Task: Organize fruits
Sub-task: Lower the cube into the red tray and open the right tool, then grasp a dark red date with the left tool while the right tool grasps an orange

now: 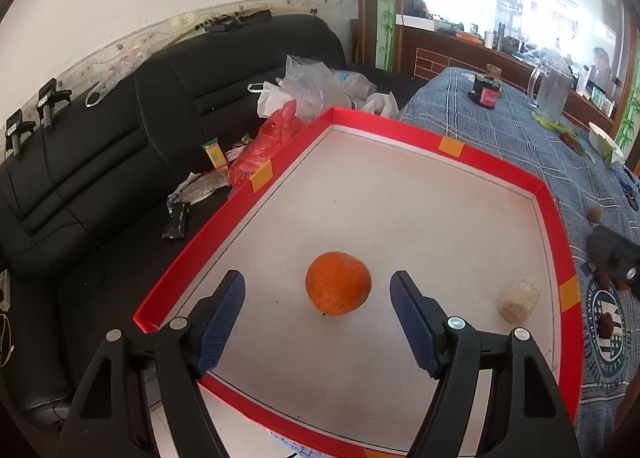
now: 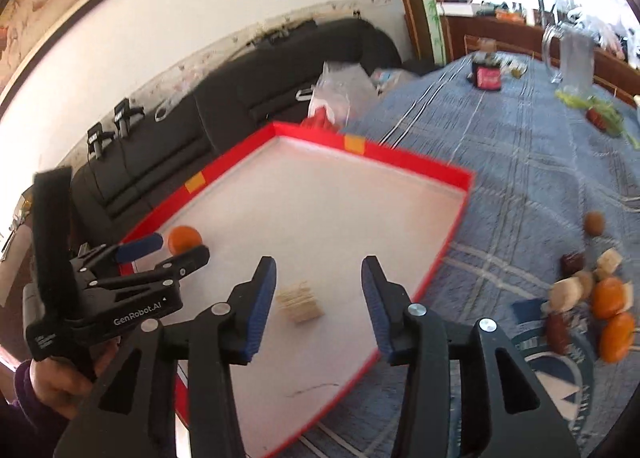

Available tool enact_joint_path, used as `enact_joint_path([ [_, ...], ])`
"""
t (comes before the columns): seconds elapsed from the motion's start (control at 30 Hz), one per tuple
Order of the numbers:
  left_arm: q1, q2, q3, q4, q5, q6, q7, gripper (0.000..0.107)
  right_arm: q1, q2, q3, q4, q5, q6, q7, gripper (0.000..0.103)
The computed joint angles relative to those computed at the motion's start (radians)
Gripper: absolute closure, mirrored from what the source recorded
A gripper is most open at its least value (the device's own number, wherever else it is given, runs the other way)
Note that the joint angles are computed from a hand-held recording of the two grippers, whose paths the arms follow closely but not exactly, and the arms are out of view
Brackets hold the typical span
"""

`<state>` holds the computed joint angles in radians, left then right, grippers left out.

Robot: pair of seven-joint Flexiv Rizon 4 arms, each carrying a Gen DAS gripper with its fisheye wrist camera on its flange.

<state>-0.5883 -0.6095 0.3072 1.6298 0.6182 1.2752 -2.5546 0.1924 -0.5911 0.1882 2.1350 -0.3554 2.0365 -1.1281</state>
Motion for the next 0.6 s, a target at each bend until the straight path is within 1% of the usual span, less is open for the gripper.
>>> enact_joint_path([
  [0.17,-0.030,0.007,0.013,-0.025,0.034,-0.030,-0.029,0.029,-0.002,0.040,-0.043,0.039,0.055,0.051,-0.024,0.051],
  [0.3,-0.053,0.011,0.008,-0.059,0.074,-0.066,-0.051,0.029,-0.047,0.064,-0.056,0.066,0.069,0.074,-0.022,0.050],
  [0.43,-0.056,0.008,-0.026,-0.099,0.099,-0.097,-0.042,0.028,-0.091,0.076,-0.082,0.093,0.090,0.096,-0.031,0.049],
  [0.53,-0.063,-0.010,-0.057,-0.151,0.107,-0.121,-0.013,0.028,-0.165,0.071,-0.066,0.102,0.054,0.100,-0.004,0.049],
  [0.6,-0.067,-0.023,-0.073,-0.177,0.107,-0.127,0.005,0.027,-0.239,0.052,-0.042,0.106,0.007,0.119,0.034,0.049],
])
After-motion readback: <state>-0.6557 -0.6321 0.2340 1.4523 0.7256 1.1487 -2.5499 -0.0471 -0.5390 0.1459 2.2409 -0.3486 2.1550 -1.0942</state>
